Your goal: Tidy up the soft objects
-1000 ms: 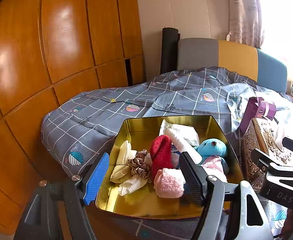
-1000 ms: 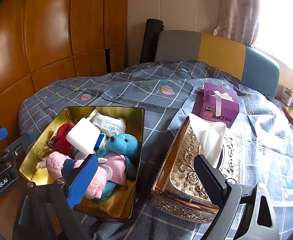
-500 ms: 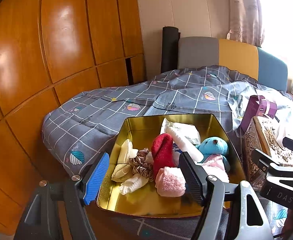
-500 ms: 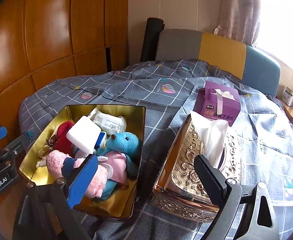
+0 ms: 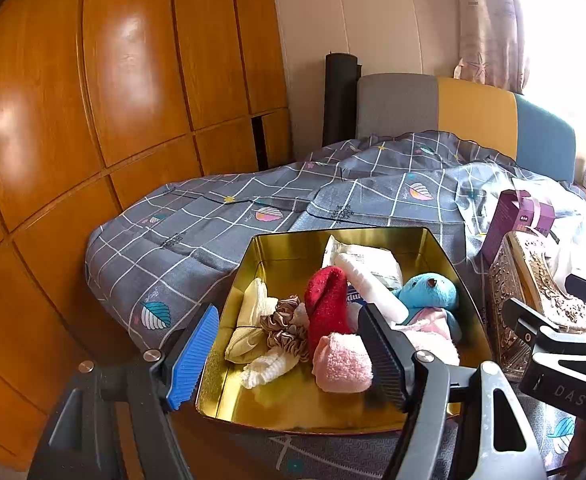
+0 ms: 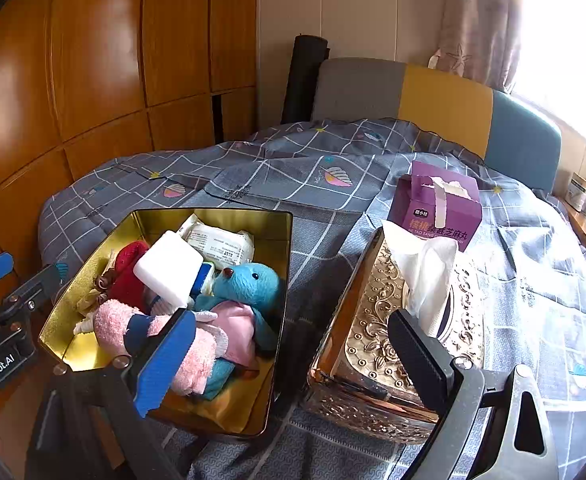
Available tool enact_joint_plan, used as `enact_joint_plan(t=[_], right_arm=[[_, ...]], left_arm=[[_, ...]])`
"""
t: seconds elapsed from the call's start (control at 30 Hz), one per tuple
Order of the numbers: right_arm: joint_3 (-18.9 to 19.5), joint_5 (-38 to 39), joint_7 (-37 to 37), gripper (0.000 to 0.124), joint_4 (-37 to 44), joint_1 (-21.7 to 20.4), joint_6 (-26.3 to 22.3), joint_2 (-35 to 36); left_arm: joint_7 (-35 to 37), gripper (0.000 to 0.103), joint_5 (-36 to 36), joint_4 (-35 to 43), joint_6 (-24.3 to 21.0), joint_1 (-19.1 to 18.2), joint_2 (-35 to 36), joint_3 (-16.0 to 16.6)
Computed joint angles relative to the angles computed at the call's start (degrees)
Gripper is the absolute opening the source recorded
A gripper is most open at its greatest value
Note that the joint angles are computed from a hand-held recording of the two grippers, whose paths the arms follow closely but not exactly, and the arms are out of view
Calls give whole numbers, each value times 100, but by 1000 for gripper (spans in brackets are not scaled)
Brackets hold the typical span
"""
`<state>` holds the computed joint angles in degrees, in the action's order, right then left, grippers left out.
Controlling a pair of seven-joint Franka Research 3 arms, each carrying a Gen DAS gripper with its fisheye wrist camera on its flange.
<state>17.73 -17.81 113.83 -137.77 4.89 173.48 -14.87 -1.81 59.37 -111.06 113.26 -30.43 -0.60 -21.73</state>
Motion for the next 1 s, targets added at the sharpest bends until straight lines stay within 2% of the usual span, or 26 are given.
enact_joint_plan(t=[0.57, 1.0], right_arm=[[11, -66, 67, 97, 2, -9, -2, 9], [20, -108, 129, 97, 13, -52, 39, 2]], left_arm=[[-4, 73, -2, -26, 19, 17, -29, -6], [-143, 73, 10, -141, 236, 70, -92, -6]])
